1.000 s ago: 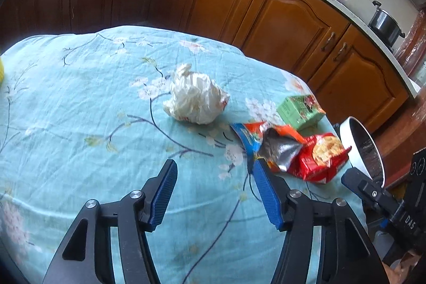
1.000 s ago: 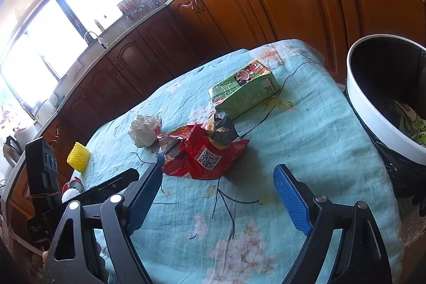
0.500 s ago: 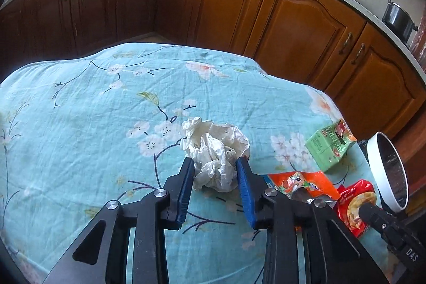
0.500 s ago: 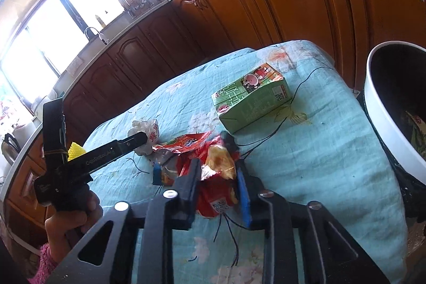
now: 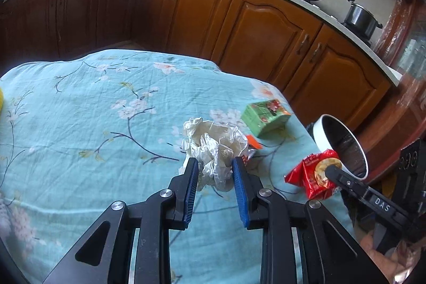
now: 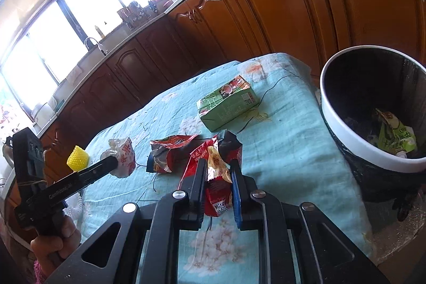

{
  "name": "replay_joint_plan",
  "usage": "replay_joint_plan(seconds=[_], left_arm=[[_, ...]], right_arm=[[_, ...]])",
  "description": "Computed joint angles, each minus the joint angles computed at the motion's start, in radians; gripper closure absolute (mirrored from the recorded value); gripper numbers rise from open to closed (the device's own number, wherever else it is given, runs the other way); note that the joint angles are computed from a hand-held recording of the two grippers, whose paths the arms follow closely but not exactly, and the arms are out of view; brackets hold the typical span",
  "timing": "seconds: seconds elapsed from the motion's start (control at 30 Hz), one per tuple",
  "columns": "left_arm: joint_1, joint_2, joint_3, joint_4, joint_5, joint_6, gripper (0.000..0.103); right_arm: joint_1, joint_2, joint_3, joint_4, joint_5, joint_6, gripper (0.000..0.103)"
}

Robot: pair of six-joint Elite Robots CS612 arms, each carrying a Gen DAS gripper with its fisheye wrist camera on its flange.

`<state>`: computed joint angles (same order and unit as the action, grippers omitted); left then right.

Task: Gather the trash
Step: 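Carry the white plastic bag and red snack bag over the trash bin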

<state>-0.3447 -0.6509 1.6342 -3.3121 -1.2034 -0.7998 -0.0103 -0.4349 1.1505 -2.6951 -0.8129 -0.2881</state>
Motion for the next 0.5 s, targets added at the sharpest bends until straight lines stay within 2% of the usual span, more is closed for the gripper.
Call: replay_joint_plan(seconds=[0.1,0.2,0.5], left_arm=[[-0.007,0.003,-0.010,-0.006,-0.044,0.021,0.078],[-0.020,0.007,-0.030,0.022,-0.038,0.059,0.078],[-0.035,0.045,-0.123,0.067,-0.100,0.124,0.078]], right_arm=[[-0.012,-0.009,0.016,-0.027,0.003,0.016,0.087],[-0.024,-0.016,0.027,-0.046,0.002,0.026,0.087],[-0.058,-0.027,0.048,-0.093,-0.017,0.050,0.087]])
